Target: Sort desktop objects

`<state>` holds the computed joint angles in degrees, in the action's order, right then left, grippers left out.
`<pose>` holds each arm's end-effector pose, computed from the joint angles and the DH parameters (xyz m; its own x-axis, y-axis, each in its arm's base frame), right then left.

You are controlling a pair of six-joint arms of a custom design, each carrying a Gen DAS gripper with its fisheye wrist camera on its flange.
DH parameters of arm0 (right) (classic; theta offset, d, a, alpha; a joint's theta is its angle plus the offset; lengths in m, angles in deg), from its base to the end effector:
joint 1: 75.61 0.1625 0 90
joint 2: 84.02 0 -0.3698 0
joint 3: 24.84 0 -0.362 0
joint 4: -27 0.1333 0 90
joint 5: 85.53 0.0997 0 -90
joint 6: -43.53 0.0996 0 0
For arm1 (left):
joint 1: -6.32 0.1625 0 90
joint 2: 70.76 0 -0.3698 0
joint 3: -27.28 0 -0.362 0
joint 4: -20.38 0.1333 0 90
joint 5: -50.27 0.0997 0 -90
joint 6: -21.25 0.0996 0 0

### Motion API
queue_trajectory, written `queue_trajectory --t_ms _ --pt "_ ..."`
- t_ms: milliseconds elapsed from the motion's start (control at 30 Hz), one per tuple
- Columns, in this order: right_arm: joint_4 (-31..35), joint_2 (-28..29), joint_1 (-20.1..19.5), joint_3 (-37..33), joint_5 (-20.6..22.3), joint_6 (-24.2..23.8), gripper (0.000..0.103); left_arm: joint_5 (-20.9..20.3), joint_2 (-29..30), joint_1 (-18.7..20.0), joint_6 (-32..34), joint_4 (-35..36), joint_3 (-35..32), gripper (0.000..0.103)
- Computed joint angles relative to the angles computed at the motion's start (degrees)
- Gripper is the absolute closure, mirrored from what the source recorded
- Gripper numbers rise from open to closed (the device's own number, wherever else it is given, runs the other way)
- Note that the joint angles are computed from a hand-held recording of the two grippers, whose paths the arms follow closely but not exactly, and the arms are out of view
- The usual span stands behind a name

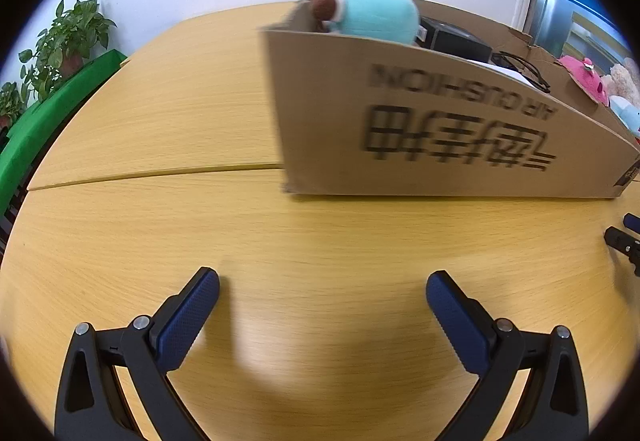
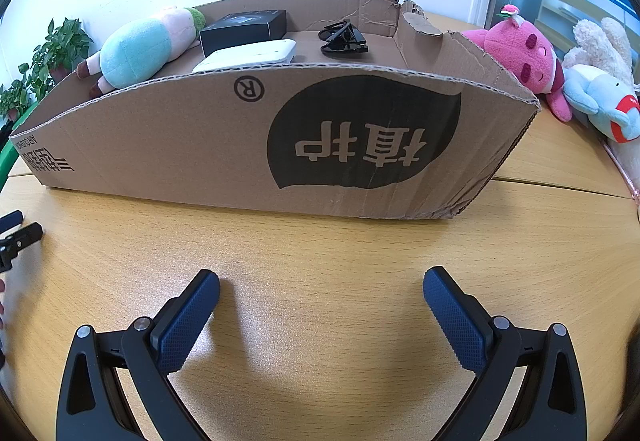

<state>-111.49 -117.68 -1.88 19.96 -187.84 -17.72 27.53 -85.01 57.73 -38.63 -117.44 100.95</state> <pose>-0.1169 -0.8006 0.2807 -0.6289 -0.4777 0.6134 -0.6834 0.7159 -0.1432 -0.2185 -0.6348 -0.1159 -0.6221 -0.4686 -0.6273 0.1453 0.7182 -0.6805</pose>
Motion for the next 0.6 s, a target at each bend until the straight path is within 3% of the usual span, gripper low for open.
queue_trajectory --t_ms 200,467,600 --pt "-0.3 -0.1 0.0 0.4 0.0 0.1 0.000 1.5 -4.8 0.9 -4.5 -0.3 7.0 0.000" --pt "-1.4 -0.9 0.2 2.7 0.1 0.1 0.000 1.5 -6.6 1.4 -0.8 -5.6 10.9 0.000" --pt "9.5 4.2 1.0 -7.5 2.1 -7.4 0.000 1.2 -7.5 1.2 0.1 -7.6 13.1 0.000"
